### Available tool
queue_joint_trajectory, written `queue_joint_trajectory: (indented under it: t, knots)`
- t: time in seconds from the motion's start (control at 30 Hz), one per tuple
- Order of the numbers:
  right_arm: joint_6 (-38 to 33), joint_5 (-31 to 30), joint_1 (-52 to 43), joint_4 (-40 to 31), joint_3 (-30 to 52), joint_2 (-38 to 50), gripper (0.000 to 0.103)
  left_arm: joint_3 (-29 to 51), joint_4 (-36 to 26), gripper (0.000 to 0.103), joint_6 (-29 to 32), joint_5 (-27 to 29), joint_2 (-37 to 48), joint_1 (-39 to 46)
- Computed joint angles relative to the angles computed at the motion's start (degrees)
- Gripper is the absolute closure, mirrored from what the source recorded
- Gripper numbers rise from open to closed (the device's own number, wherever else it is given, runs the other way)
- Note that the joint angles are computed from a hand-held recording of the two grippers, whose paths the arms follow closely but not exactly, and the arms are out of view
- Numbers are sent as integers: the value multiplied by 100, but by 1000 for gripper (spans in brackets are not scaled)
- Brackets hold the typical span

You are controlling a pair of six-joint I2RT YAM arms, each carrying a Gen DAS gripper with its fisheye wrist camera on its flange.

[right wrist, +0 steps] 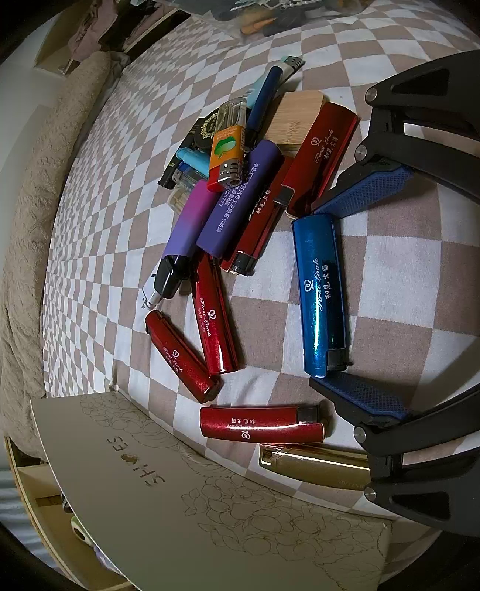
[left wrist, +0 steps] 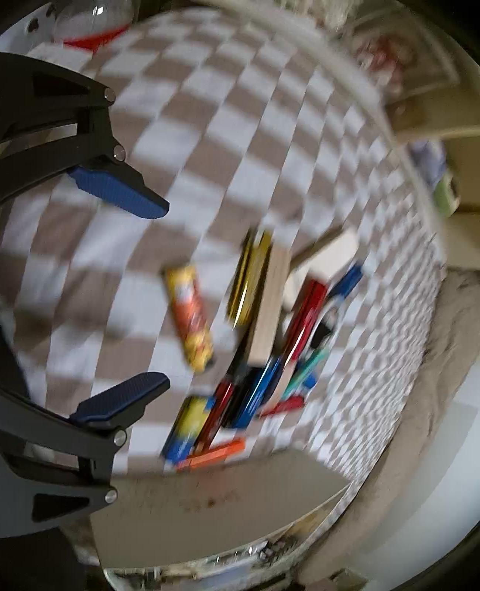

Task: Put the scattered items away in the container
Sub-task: 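Close the left tool on the fallen tiger-print lighter while the right tool holds the blue lighter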

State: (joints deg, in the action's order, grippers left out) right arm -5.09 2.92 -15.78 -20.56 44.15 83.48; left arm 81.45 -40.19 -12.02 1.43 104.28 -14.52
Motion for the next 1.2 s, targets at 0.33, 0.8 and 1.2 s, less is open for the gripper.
queue_joint_trajectory:
  t: [0.33,0.8,1.2]
  knots:
    - [110,-4,84,13,-33,-53,19,1883,-1147,7,-828,45,1512,-377]
    - [31,-158,-68,15,-131,-197,19,2282,-1375,7,-279,-744,1823,-387]
    - [-83,-181,-156,70,-223,-312,19,1511,-507,22,928,-1049,1520,-375]
